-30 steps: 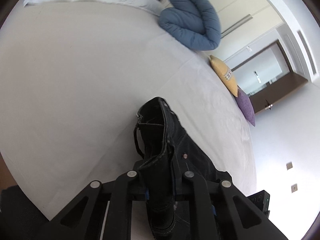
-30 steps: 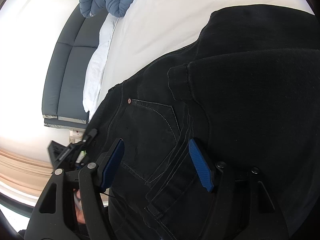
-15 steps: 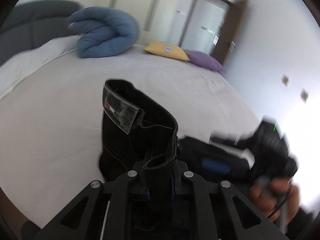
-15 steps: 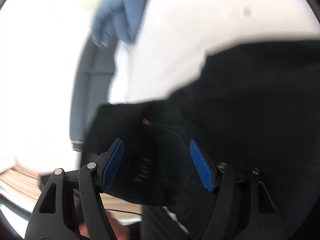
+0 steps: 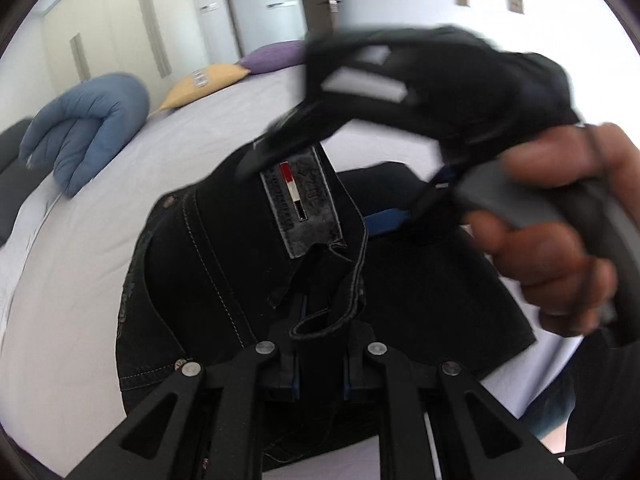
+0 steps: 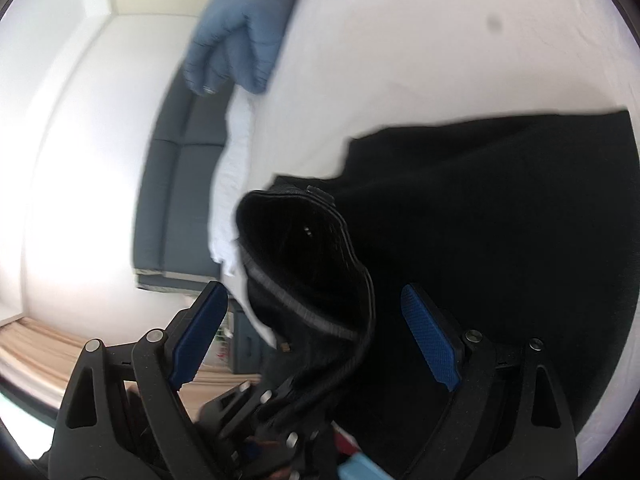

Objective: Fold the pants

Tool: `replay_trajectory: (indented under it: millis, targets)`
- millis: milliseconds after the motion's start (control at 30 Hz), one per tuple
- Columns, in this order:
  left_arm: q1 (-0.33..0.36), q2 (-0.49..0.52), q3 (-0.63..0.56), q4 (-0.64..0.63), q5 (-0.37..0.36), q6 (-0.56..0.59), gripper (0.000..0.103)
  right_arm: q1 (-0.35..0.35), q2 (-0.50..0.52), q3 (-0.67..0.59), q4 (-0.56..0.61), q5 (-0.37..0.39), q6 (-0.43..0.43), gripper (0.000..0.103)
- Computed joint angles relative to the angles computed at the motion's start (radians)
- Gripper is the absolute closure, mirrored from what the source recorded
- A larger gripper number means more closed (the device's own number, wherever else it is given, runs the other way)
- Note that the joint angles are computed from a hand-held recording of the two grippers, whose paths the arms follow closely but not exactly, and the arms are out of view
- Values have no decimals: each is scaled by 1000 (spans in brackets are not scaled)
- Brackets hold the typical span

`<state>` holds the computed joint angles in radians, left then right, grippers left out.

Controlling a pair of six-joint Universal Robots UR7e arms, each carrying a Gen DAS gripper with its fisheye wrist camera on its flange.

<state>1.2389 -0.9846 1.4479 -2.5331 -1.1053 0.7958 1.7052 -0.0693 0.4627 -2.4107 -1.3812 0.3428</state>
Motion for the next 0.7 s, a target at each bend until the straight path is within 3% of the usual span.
replay_trajectory:
  millis: [33,100,133,400,600,700]
  targets:
    - [-5,-3,11,-1,-1,15,89,-2,-5,7,17,-14,-12,44]
    - [-15,-3,26,-1,-4,30,89,4,5,-25,87,-69,-60,70]
    - [-20,-1,26,4,-8,31,89,9,-1,-15,88,-110,-65,76]
    - [-50,46,-2,11,-37,81,89,-5,-175,300,-134,-169,-104,85]
    - [-39,81,-37,42,-43,88,89,-37,-276,472,-234,-141,-96,85]
    - [-26,116,-87,118,-30,66,78,-62,-285,510,-253,-118,-82,84]
